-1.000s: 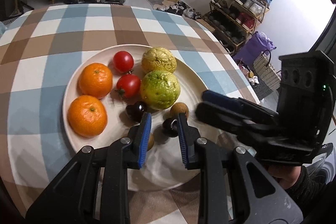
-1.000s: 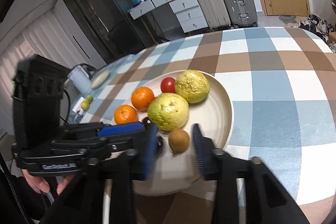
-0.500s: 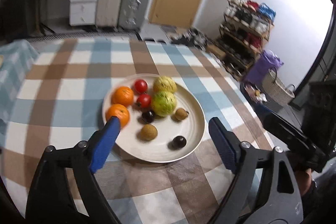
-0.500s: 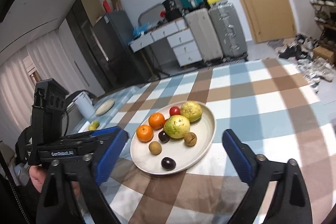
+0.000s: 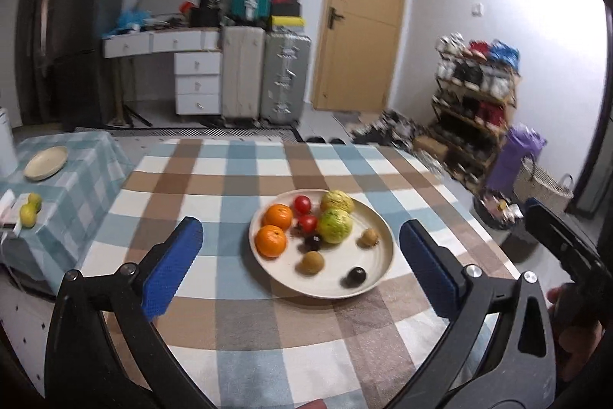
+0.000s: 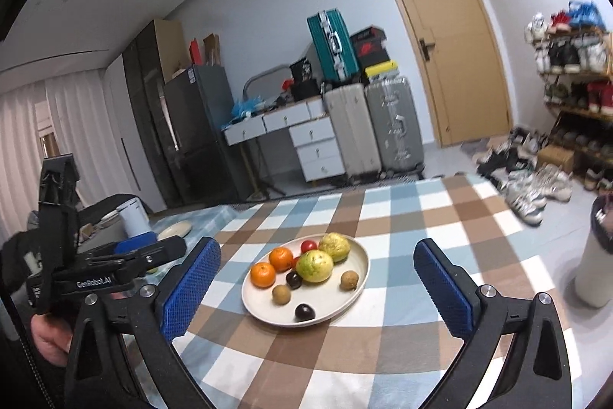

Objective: Organize fruits

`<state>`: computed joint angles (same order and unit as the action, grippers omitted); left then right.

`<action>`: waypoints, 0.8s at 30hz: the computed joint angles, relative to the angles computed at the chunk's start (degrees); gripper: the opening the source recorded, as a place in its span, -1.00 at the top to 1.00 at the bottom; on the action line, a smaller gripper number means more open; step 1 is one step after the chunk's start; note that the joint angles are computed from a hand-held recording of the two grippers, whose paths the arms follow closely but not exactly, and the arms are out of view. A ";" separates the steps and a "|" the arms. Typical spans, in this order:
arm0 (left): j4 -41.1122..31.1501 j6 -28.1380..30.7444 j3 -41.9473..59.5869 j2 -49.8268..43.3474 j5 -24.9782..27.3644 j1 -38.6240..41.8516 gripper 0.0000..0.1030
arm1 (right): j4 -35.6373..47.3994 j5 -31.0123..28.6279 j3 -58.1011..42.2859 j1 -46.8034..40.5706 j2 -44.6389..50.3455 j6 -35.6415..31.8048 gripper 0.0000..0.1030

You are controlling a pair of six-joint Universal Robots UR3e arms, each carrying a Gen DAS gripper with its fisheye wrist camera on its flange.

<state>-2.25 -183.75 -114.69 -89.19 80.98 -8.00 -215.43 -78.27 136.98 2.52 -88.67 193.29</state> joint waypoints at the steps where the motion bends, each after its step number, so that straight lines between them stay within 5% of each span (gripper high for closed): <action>1: 1.32 0.19 -1.47 0.68 0.15 0.34 -1.00 | -1.40 -1.39 0.21 1.01 0.40 -0.19 -0.99; 7: 10.33 1.11 -10.76 2.84 1.75 2.16 -1.00 | -8.32 -9.74 -0.17 7.64 4.45 -3.35 -0.99; 11: 18.35 1.18 -16.34 2.62 6.44 2.20 -1.00 | -13.28 -9.78 0.36 8.91 8.23 -4.35 -0.99; 24: 37.71 5.19 -25.63 -3.16 2.22 5.64 -1.00 | -24.47 -17.29 -0.05 14.33 20.26 -9.29 -0.99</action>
<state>35.46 -178.56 -140.32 -92.35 83.20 -2.36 -239.91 -95.56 136.93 16.85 -68.41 184.01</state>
